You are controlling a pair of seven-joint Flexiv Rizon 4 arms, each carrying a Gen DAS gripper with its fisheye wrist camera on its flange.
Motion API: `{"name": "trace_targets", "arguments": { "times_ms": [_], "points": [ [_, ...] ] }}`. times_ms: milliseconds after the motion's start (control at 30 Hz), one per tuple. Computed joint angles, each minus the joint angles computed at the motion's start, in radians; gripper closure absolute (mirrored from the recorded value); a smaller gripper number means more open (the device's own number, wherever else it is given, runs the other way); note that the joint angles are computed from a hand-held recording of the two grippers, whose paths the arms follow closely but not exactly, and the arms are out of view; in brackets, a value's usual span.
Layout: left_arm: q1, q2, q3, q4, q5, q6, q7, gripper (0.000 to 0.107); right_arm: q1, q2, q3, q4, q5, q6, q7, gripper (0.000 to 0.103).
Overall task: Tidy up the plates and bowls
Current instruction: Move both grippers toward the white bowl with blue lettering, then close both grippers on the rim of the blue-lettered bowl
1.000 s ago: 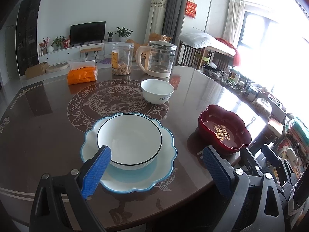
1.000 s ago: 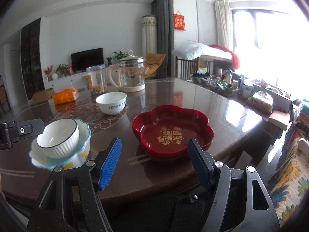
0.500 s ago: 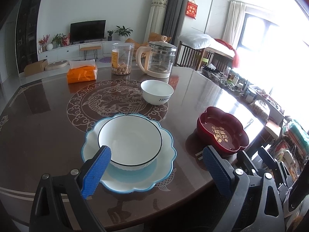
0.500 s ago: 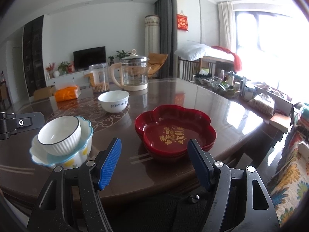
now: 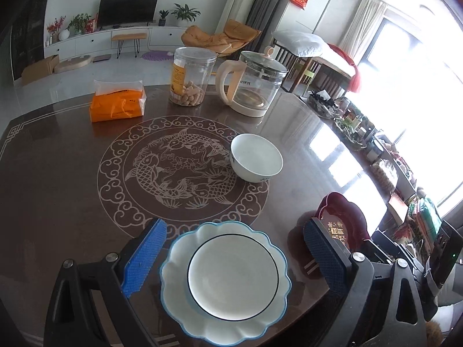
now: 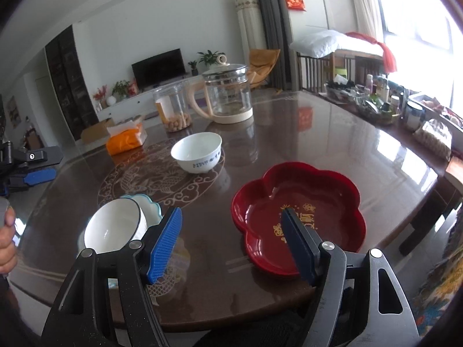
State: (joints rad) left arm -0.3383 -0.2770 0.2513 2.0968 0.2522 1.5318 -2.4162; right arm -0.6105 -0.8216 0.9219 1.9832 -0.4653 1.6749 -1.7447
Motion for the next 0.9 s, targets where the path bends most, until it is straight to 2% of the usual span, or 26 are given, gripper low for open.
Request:
{"name": "trace_targets", "arguments": {
  "times_ms": [33,133,233,333,467,533,567,600,700,900],
  "points": [
    [0.06,-0.01,-0.053,-0.008,-0.054,-0.015,0.065,0.011,-0.007,-0.027,0.039,-0.054,-0.009,-0.103,0.016,0.029],
    [0.137,-0.072,-0.104,-0.095,-0.12,-0.095,0.176,0.011,0.041,-0.087,0.098,-0.235,0.04,-0.382,0.045,0.029],
    [0.212,-0.162,-0.172,-0.194,-0.217,-0.175,0.297,0.012,0.158,-0.113,0.052,-0.392,0.058,-0.55,0.074,0.029],
    [0.258,-0.263,-0.218,-0.299,-0.311,-0.244,0.389,0.013,0.267,-0.137,-0.011,-0.514,0.067,-0.618,0.096,0.029],
    [0.243,-0.371,-0.184,-0.436,-0.348,-0.343,0.404,0.023,0.366,-0.187,-0.056,-0.67,0.118,-0.713,0.13,0.03],
    [0.228,-0.409,-0.162,-0.493,-0.339,-0.382,0.406,0.029,0.408,-0.211,-0.075,-0.739,0.139,-0.757,0.133,0.038],
    [0.222,-0.425,-0.152,-0.52,-0.332,-0.401,0.407,0.03,0.431,-0.222,-0.087,-0.773,0.146,-0.785,0.131,0.051],
    [0.22,-0.44,-0.149,-0.542,-0.326,-0.419,0.412,0.031,0.454,-0.236,-0.096,-0.81,0.152,-0.82,0.125,0.057],
    [0.226,-0.478,-0.157,-0.596,-0.327,-0.462,0.428,0.033,0.518,-0.268,-0.138,-0.894,0.168,-0.886,0.12,0.057],
    [0.244,-0.526,-0.182,-0.635,-0.349,-0.464,0.445,0.061,0.606,-0.302,-0.231,-0.988,0.217,-0.922,0.137,0.057]
  ]
}}
